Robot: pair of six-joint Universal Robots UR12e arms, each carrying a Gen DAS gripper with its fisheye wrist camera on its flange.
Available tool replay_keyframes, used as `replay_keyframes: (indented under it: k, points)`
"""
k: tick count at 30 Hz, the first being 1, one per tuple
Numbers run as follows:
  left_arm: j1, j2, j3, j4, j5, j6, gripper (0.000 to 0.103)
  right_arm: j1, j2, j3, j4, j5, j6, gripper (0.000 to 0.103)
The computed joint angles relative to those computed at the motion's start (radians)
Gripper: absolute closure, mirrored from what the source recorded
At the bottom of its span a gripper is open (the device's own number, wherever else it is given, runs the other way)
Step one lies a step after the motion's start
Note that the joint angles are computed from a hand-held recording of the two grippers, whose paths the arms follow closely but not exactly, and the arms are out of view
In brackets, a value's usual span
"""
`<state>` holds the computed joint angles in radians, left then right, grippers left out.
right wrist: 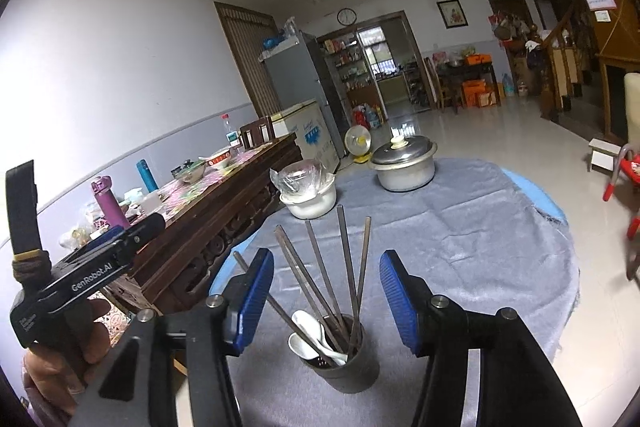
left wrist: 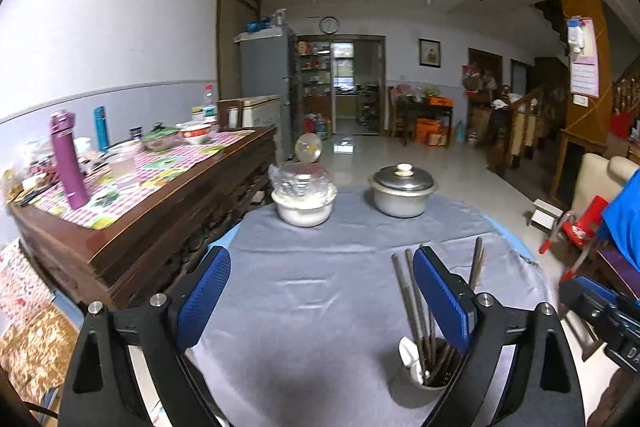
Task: Organize utensils
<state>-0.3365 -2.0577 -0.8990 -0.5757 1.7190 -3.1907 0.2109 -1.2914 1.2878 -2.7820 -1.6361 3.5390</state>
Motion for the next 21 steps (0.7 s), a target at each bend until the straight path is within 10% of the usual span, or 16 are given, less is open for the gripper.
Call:
replay_keyframes:
  k: [21]
  points:
    - [-0.021, 0.108, -0.165, 0.038, 0.131, 0.040, 0.004, 0.055, -0.045, 0.063, -0.025, -0.050, -0.017, 0.035]
